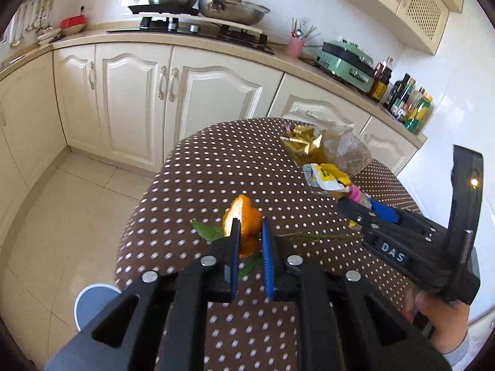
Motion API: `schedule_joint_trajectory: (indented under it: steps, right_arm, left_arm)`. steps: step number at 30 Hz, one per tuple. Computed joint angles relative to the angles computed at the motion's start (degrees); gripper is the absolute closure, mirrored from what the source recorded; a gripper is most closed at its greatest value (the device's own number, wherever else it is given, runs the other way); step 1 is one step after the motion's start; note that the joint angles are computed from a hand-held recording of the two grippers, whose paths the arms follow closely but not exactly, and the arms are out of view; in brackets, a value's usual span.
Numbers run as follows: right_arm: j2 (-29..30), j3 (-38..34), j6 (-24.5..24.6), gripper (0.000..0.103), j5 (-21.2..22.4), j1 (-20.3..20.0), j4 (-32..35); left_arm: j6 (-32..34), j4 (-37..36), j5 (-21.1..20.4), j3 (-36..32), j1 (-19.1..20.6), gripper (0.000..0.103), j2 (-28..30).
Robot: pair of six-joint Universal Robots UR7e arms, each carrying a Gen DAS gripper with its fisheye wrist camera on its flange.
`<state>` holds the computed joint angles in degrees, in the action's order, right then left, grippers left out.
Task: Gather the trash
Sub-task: 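Grasp the orange peel with the left gripper while the right grasps the pink-tied clear bag, then carry peel and clear bag over the bin and open both grippers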
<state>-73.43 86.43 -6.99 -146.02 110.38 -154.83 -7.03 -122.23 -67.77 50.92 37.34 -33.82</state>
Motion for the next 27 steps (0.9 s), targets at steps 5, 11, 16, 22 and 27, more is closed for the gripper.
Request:
schedule_joint_trajectory:
  steps: [5,11,16,22,27]
  right_arm:
    - [0.1,1.3,0.8,0.060,1.6,2.9,-1.9]
    - [3.1,1.1,0.0,0.060,3.8,6.5,-5.0]
    - [8.4,-1.4,-1.3,0.060,7.5,8.7,-5.5]
    - [15.8,-6.0,-2.1,0.060,12.0,9.7,-4.2]
    - [21.4,-9.2,-1.0,0.060,15.2,9.2,-2.0]
  left_arm:
    - [-0.8,-4.9,0.0,7.4,0.3,0.091,-5.6]
    - [-2.4,-8.4,2.0,15.4,1.3,0.091,-12.5]
    - [-4.4,-9.4,5.9,20.9,3.1,0.091,-18.1]
    - [-7.6,-8.5,9.0,25.0,6.6,0.091,-23.2]
    - [-10.4,-5.5,12.1,26.0,9.9,0.091,-24.6]
